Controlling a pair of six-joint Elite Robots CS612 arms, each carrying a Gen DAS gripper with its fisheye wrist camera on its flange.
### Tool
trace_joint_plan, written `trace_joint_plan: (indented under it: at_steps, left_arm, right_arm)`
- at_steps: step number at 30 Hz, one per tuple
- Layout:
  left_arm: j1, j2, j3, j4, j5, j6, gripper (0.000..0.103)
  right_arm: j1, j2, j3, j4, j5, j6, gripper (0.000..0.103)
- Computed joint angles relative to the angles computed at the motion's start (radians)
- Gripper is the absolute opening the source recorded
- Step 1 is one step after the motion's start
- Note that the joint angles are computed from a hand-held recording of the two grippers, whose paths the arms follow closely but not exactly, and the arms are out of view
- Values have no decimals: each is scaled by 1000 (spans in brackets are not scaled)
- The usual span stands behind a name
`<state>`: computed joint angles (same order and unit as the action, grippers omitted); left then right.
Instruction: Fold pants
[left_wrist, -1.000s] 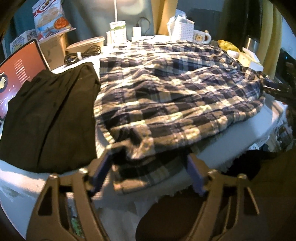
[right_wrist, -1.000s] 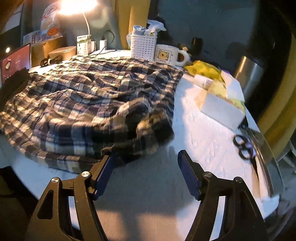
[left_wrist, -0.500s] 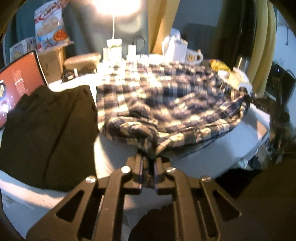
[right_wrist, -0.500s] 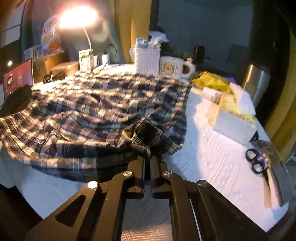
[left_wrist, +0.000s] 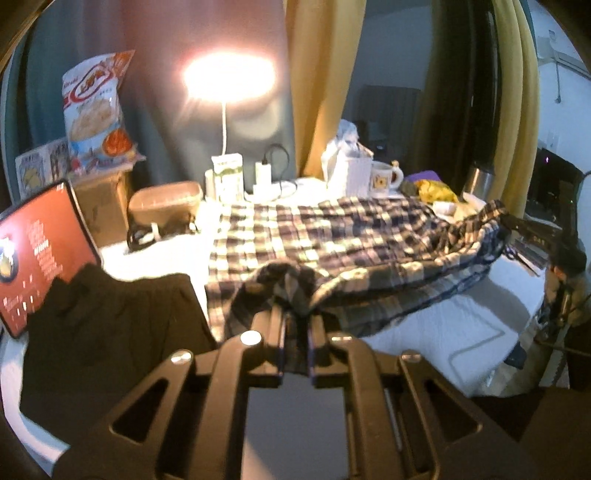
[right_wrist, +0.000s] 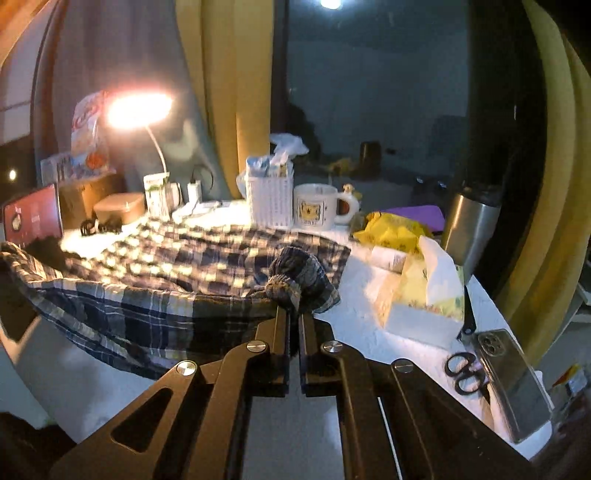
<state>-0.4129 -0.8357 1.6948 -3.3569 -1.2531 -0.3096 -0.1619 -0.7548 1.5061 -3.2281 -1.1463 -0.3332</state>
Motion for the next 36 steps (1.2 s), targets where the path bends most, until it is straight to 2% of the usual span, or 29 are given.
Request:
trace_joint_plan:
  at_steps: [11, 18, 22, 29, 36]
  left_arm:
    - [54, 66, -175, 47, -59, 38, 8]
    - [87, 128, -309, 124, -88, 53, 8]
    - [90, 163, -380, 165, -53, 86, 8]
    - [118, 237, -519, 247, -97, 65, 8]
    - [144, 321, -676, 364, -138, 64, 9]
  right_arm:
    - [7, 57, -128, 21, 12, 114, 4]
    - [10, 128, -275, 91, 29, 204, 4]
    - [18, 167, -349, 119, 22, 212, 4]
    - [25, 237, -476, 196, 18, 240, 4]
    - [40, 316, -618, 308, -26, 223, 4]
